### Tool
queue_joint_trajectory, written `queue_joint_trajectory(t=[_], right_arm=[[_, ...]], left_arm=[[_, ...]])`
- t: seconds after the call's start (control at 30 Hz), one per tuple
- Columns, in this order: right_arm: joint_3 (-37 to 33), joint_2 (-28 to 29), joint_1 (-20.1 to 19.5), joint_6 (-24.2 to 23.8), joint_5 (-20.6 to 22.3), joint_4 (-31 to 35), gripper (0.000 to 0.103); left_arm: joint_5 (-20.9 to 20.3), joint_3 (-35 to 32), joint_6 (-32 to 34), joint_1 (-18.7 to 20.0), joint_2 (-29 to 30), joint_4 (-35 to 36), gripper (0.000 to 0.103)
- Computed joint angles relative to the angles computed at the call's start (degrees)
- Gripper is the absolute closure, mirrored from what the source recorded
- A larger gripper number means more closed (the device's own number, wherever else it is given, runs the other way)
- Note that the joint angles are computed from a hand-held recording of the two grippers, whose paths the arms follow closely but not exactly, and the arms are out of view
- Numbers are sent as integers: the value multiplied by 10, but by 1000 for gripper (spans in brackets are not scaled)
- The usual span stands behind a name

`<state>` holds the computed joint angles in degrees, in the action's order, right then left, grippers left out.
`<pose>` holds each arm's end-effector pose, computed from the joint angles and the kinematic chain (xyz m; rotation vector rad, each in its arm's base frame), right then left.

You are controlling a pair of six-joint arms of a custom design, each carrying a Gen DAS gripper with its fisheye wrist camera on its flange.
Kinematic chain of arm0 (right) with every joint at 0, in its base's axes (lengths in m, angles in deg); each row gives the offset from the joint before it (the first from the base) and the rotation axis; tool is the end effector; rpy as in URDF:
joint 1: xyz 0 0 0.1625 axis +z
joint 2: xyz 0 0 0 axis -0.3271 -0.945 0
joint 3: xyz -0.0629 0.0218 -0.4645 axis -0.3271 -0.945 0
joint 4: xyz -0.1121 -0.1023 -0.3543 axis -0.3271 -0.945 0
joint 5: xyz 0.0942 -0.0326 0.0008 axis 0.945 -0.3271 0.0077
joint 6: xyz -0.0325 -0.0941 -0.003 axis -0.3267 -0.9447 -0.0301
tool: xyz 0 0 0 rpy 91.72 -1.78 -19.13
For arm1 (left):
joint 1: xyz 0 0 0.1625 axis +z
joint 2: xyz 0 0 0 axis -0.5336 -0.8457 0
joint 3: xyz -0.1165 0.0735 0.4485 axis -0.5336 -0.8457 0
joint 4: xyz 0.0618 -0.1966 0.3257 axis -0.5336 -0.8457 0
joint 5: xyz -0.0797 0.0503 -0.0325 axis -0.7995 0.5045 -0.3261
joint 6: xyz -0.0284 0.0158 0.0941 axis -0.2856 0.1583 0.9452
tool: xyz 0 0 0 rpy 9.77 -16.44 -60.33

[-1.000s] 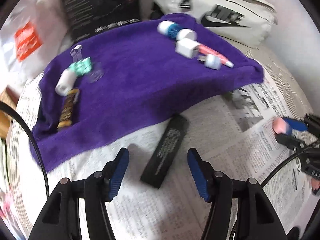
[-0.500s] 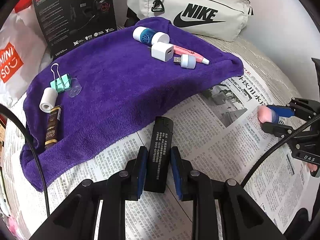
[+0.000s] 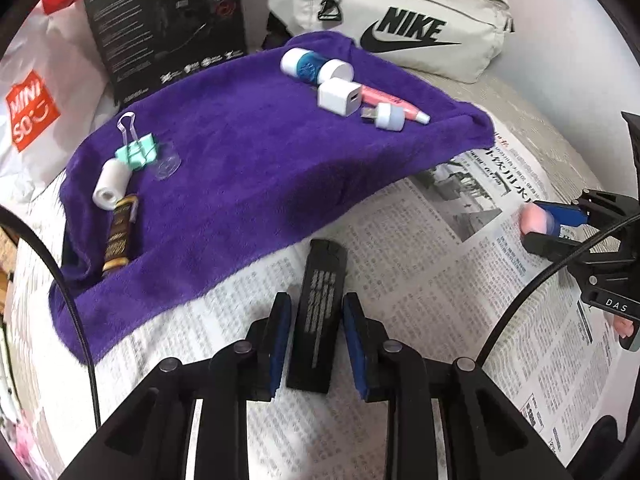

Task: Organize rigid objects
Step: 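Carry the black tube and pink-blue container onto the towel and release both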

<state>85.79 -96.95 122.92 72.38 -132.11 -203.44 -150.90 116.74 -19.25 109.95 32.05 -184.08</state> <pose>0.2383 -0.6806 -0.0556 0.3524 -2.3283 0.7003 0.0102 -0.7987 0.2160 1.1390 2.3288 -0.1797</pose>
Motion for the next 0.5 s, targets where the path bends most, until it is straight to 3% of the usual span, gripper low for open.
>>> queue_joint_trajectory(t=[0.17, 0.5], right_arm=[[-15, -4, 3, 30, 5, 39, 66], [-67, 9, 22, -5, 21, 69, 66]], left_arm=[[-33, -28, -21, 7, 1, 56, 82], [-55, -33, -37, 18, -25, 54, 82]])
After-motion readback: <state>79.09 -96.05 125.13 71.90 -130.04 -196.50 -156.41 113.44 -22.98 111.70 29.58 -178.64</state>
